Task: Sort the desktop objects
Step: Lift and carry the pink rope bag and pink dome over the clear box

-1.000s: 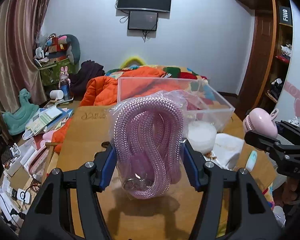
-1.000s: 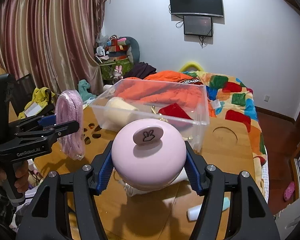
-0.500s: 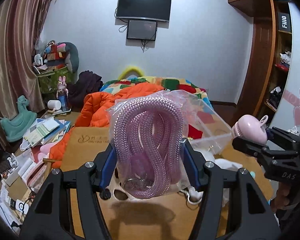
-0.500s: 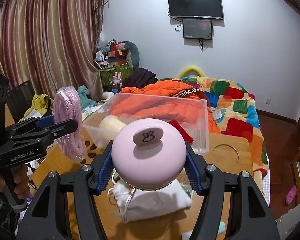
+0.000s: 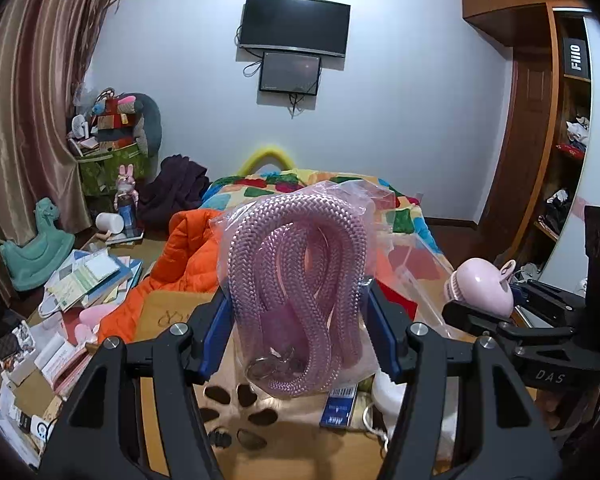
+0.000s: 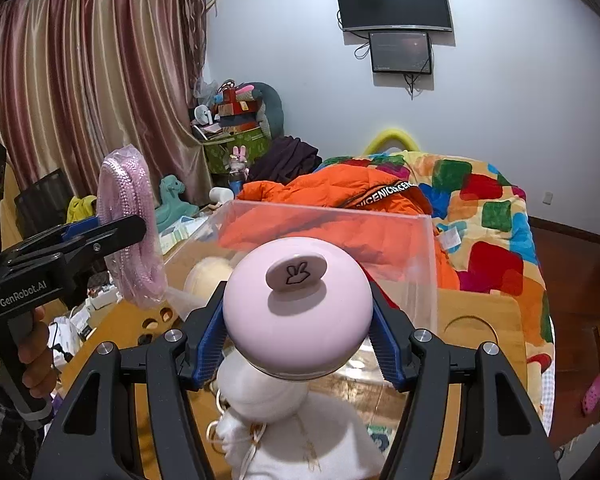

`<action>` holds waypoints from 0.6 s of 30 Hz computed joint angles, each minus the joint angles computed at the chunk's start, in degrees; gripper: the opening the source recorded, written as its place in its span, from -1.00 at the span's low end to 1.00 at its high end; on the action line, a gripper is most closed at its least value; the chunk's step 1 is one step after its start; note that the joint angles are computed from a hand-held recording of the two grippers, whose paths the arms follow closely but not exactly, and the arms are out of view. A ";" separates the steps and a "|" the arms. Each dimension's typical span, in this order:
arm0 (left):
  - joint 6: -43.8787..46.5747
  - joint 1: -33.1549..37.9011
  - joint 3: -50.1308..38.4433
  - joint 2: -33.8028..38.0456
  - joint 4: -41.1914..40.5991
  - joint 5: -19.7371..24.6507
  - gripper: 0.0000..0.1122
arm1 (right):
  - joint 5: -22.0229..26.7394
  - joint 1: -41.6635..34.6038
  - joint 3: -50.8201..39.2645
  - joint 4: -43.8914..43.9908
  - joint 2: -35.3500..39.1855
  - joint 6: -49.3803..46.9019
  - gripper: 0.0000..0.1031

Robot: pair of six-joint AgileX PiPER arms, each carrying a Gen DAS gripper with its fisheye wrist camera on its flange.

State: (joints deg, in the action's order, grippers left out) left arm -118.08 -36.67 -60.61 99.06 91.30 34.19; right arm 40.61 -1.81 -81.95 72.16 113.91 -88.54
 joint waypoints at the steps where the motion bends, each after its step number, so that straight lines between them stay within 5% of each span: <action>1: -0.01 0.44 -0.70 0.45 0.40 -0.61 0.08 | -0.13 0.16 -0.61 -0.31 0.25 0.64 0.16; 18: 12.16 5.37 -12.85 10.24 -7.60 -7.67 0.08 | -0.79 3.31 -16.46 -10.98 8.84 12.54 0.16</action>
